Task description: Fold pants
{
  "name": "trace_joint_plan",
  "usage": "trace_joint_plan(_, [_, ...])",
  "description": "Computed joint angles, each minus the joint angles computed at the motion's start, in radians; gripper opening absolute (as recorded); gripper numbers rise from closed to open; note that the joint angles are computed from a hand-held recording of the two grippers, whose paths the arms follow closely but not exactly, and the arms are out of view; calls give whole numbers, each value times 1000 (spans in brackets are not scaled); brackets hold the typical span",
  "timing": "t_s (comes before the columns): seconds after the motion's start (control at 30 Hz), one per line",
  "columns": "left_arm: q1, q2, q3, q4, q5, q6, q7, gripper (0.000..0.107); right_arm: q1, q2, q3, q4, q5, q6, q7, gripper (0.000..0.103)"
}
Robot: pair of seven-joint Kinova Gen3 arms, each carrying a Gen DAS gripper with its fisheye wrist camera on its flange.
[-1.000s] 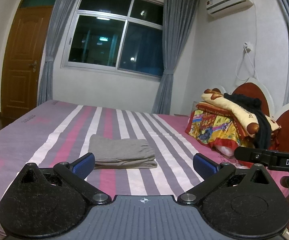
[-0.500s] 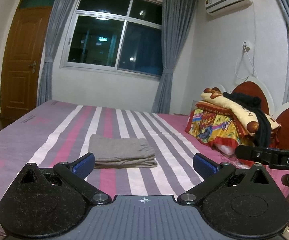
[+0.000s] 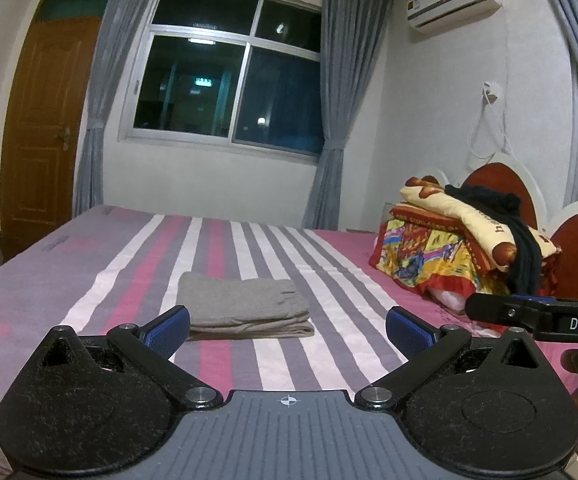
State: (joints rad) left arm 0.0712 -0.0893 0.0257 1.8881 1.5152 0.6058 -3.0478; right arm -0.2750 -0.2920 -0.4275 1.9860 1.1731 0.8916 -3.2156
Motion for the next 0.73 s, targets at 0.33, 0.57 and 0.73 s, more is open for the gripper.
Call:
trace_joint_plan(0.33, [0,1,1,5,17,1,0,103,2,-3,4,2,-2,-8,6,103])
trace_joint_plan(0.57, [-1,-5,6,13,37,7,-62,103,14,-15,14,8,-16,-33,28,103])
trace_joint_plan(0.73, [1,-11,8,18,44,10,-58,103,27,-13,3,5,-20,-33,31,103])
